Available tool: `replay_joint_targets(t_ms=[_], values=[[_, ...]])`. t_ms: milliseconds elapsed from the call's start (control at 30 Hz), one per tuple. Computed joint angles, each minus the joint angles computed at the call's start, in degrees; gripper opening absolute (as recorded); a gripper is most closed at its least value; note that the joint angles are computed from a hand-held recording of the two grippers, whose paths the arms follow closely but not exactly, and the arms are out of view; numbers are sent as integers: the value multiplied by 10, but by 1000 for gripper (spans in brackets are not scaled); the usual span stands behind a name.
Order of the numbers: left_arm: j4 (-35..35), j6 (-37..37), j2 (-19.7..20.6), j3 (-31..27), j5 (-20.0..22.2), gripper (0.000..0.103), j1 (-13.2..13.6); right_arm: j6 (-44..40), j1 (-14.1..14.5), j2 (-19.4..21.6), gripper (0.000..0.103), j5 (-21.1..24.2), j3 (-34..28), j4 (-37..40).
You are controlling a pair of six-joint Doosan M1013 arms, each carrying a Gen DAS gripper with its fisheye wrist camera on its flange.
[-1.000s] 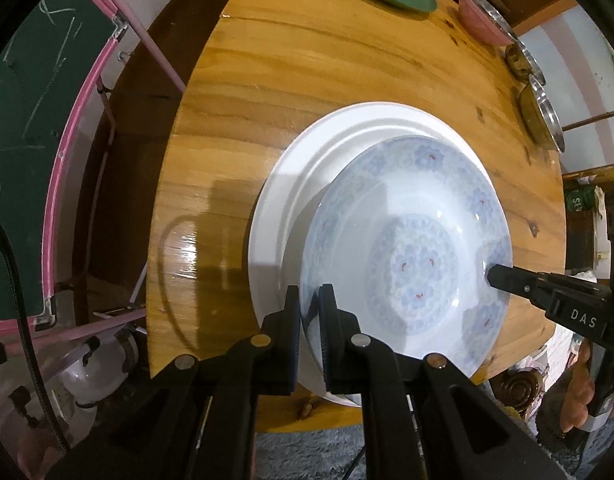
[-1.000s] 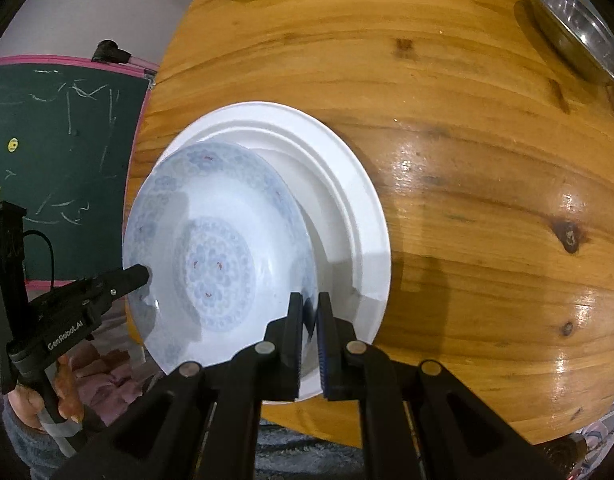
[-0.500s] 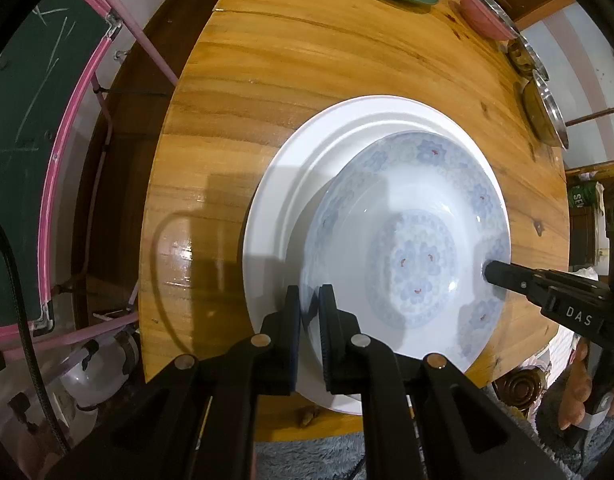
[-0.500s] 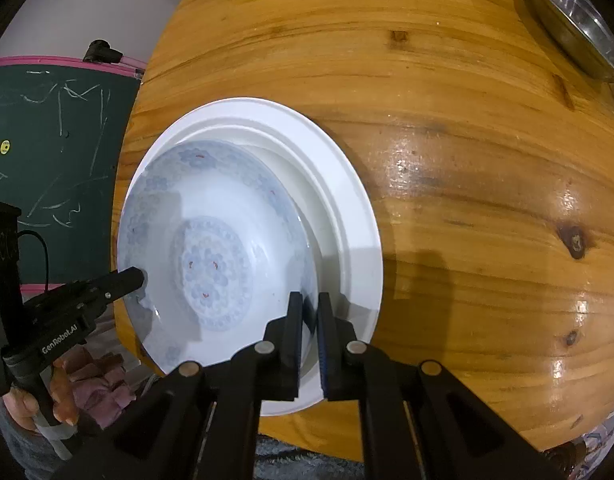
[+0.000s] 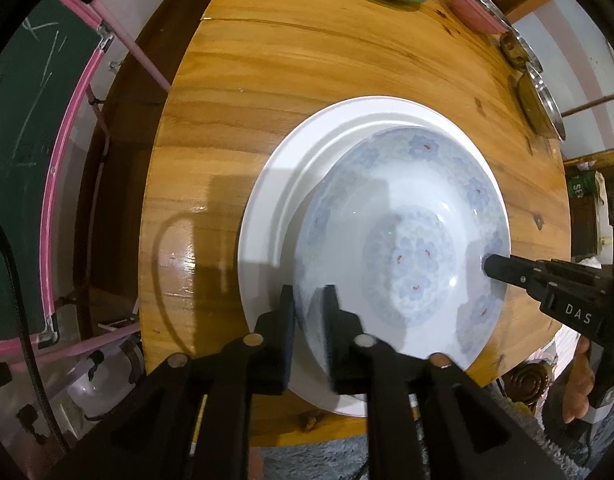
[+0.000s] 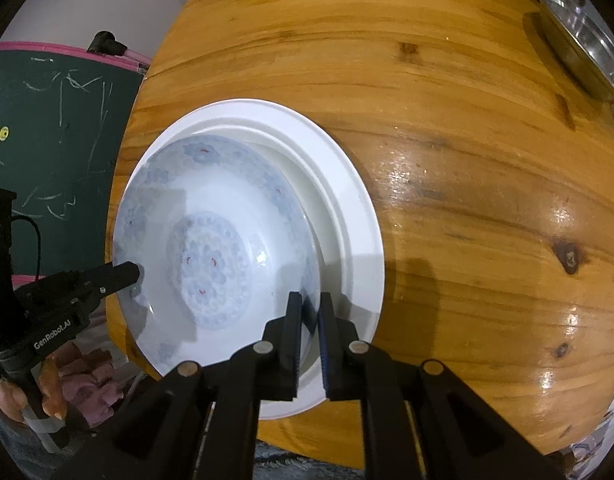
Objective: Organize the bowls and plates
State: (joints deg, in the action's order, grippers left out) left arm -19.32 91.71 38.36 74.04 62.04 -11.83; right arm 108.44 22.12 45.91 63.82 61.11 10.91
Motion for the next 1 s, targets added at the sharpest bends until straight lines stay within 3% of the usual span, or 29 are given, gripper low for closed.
replay_joint_targets(t_ms=[100, 167, 233, 400, 1000], values=[[-11, 10, -7, 6, -15, 37, 0, 3, 1, 2, 10, 2, -4, -2], [3, 10, -13, 9, -27, 53, -3, 4, 0, -1, 16, -3, 0, 5], [16, 5, -19, 13, -38, 61, -6, 8, -1, -6, 27, -9, 6, 3], [13, 6, -25, 9, -37, 61, -8, 15, 2, -18, 32, -24, 15, -17], [27, 12, -52, -31, -39, 61, -20, -8, 1, -77, 32, -63, 37, -65]])
